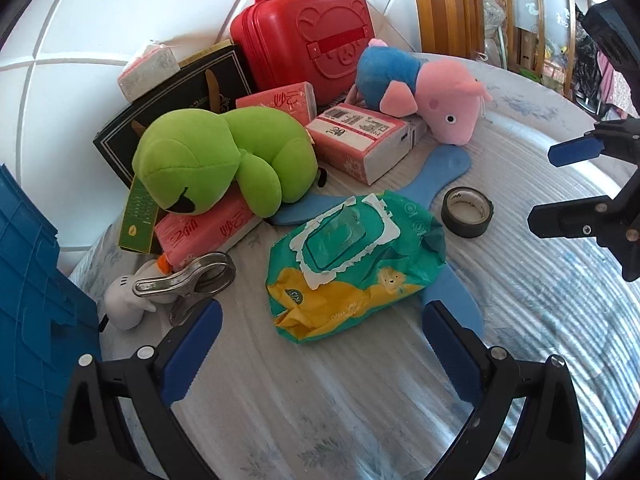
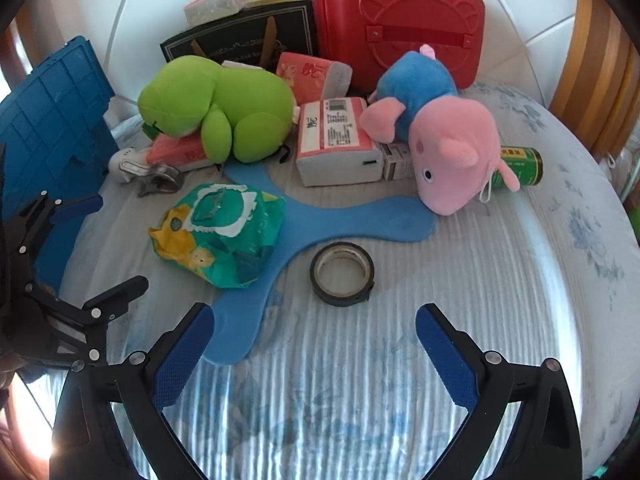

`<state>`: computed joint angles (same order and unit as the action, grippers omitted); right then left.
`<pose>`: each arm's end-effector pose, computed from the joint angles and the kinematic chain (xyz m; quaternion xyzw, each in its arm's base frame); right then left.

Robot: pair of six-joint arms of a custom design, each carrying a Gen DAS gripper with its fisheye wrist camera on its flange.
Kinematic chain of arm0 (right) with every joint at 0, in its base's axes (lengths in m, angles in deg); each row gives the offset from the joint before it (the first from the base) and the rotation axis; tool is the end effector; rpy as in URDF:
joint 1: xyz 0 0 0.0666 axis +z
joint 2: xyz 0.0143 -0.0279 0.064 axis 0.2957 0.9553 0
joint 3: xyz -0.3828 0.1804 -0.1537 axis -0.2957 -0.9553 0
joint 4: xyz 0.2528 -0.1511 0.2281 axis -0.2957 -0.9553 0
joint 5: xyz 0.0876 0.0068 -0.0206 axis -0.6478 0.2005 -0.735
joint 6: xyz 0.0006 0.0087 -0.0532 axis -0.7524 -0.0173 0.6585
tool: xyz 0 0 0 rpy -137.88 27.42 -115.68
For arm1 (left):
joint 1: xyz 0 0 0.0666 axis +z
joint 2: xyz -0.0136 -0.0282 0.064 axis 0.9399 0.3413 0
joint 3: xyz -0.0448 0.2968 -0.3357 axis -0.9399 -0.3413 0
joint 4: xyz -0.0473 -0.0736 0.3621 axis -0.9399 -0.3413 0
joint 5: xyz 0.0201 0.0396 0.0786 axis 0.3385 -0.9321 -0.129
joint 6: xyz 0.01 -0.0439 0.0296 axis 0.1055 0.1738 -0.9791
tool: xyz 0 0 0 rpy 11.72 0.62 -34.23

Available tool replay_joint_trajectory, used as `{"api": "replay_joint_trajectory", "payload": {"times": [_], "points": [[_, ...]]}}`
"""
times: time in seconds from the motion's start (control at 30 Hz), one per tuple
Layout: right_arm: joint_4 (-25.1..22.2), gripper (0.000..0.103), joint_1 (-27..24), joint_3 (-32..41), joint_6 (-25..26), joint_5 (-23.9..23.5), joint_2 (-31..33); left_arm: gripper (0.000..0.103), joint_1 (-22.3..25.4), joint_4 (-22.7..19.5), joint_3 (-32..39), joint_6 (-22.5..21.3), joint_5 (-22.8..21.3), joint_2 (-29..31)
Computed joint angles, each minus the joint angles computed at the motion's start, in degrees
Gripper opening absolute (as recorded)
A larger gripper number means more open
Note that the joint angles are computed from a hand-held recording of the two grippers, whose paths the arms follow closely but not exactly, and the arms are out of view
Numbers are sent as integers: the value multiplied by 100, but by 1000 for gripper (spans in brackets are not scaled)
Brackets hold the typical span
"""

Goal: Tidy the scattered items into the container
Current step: 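Grasp the green wet-wipe pack with the left gripper while the right gripper grasps the black tape roll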

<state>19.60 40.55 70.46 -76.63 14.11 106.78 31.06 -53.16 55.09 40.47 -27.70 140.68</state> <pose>0.3831 0.1647 0.4960 -0.0954 0.9599 0.0776 0.2520 0.3658 -0.2819 0.4621 0.2380 0.9149 0.0381 0.3238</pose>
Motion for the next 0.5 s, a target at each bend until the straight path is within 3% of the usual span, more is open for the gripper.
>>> {"api": "replay_joint_trajectory", "payload": {"times": [0.33, 0.5], "points": [[606, 102, -100, -409, 184, 255, 478, 97, 90, 796, -311, -795, 15, 533], [892, 96, -165, -523, 179, 262, 575, 97, 151, 1165, -379, -868, 201, 601]]}}
